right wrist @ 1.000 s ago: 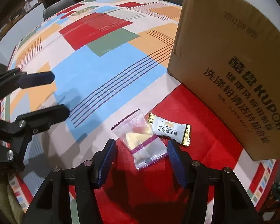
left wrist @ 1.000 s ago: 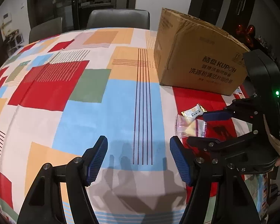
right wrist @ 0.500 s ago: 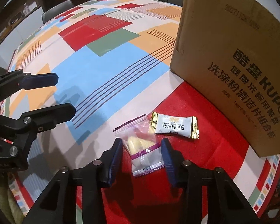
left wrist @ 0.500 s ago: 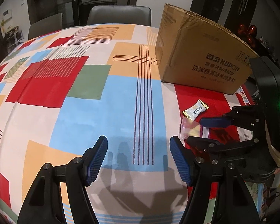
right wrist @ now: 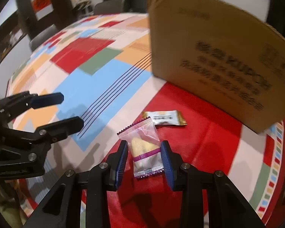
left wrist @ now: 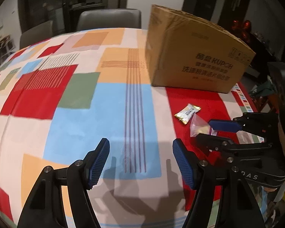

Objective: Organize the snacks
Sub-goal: 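Move both tools to the last snacks and grasp the clear cake bag with the right tool, then grasp the white bar packet with the left tool while the right tool holds the cake bag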

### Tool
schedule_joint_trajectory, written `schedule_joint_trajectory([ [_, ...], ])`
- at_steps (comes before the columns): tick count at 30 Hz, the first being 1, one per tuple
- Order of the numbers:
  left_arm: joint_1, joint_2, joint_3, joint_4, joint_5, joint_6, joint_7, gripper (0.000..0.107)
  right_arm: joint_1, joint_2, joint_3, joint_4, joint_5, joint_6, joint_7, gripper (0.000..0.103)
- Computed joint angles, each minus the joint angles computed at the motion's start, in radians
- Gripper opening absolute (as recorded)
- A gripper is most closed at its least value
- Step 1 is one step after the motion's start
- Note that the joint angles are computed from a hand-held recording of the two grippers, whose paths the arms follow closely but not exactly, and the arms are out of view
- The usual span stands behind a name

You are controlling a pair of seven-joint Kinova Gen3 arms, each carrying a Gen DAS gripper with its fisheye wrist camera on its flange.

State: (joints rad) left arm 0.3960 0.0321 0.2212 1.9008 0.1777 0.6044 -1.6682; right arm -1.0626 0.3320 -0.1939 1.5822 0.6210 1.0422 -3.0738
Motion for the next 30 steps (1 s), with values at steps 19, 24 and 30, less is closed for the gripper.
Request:
schedule_joint_trajectory([
  [19,0.013,0.213,0.057,-0.204,0.156,0.103,-0.418,0.058,-0.082,-0.037,-0.042,0.038,0.117,0.258,-0.415,0.037],
  [24,0.047,0.251,0.055,-0.233,0.117,0.097,-0.392,0.052,-0.082,-0.039,-0.052,0.047,0.115,0.272,-0.451,0.037],
  [30,0.071,0.28,0.052,-0.259,0.087,0.09,-0.338,0.048,-0.071,-0.046,-0.055,0.062,0.114,0.262,-0.487,0.037],
])
